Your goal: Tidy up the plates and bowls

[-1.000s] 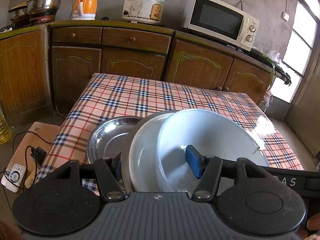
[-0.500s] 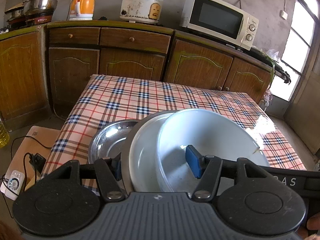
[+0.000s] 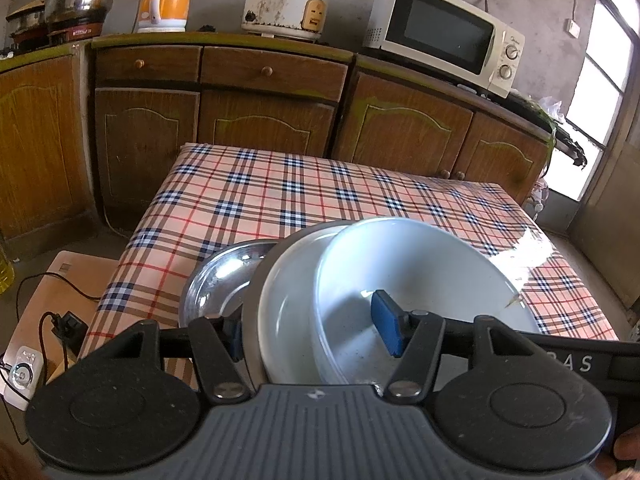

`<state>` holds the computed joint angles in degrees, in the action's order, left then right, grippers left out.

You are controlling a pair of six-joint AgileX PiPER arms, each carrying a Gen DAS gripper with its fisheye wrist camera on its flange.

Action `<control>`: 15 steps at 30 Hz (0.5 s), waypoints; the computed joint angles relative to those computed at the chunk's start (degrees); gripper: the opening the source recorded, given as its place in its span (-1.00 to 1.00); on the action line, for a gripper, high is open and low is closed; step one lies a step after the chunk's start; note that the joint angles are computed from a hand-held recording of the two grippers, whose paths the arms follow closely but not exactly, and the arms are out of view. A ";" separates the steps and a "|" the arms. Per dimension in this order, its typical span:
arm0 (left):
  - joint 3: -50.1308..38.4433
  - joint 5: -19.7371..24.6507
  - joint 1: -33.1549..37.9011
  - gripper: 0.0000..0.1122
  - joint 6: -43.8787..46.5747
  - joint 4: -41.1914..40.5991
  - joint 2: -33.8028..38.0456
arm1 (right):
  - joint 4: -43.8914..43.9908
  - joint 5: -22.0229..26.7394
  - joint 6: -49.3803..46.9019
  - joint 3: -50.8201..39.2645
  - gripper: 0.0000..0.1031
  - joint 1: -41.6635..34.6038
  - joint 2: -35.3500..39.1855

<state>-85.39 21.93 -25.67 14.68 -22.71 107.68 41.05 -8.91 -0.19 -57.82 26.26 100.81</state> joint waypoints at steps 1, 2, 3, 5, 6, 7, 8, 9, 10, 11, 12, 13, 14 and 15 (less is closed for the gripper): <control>-0.37 0.15 0.15 0.08 0.37 -0.27 0.33 | 0.00 0.14 0.03 -0.38 0.07 -0.10 0.31; -0.75 0.31 0.27 0.08 0.70 -0.53 0.67 | 0.08 0.17 -0.04 -0.62 0.07 -0.14 0.57; -1.04 0.37 0.36 0.08 1.04 -0.82 0.97 | 0.07 0.28 -0.08 -0.94 0.07 -0.25 0.85; -1.55 0.55 0.63 0.08 1.76 -1.53 1.52 | 0.69 0.50 -0.78 -1.69 0.07 -0.39 1.54; -1.85 0.65 0.76 0.08 2.09 -1.93 1.88 | 0.80 0.71 -0.98 -2.13 0.07 -0.54 1.93; -2.25 0.81 0.90 0.08 2.44 -2.27 2.30 | 0.77 0.90 -1.04 -2.54 0.07 -0.70 2.35; -2.69 1.00 1.04 0.08 2.87 -2.63 2.75 | 0.66 1.08 -0.94 -2.94 0.07 -0.85 2.77; -3.17 1.25 1.17 0.08 3.22 -2.88 3.19 | 0.58 1.30 -0.86 -3.45 0.07 -1.02 3.26; -3.75 1.54 1.32 0.08 3.69 -3.24 3.73 | 0.56 1.57 -0.95 -3.99 0.07 -1.26 3.79; -4.31 1.79 1.49 0.08 4.13 -3.67 4.25 | 1.30 1.76 -1.80 -4.50 0.07 -1.40 4.25; -4.89 2.03 1.65 0.08 4.45 -4.01 4.76 | 1.22 1.93 -1.81 -4.91 0.07 -1.58 4.63; -5.28 2.10 1.78 0.08 4.69 -4.27 5.13 | 0.63 1.96 -1.27 -5.41 0.07 -1.69 5.14; -5.67 2.11 1.86 0.08 4.75 -4.30 5.47 | -1.12 1.92 0.37 -5.69 0.07 -1.84 5.52; -6.02 2.12 1.94 0.08 4.81 -4.30 5.80 | -2.84 2.03 2.00 -6.16 0.07 -2.03 6.00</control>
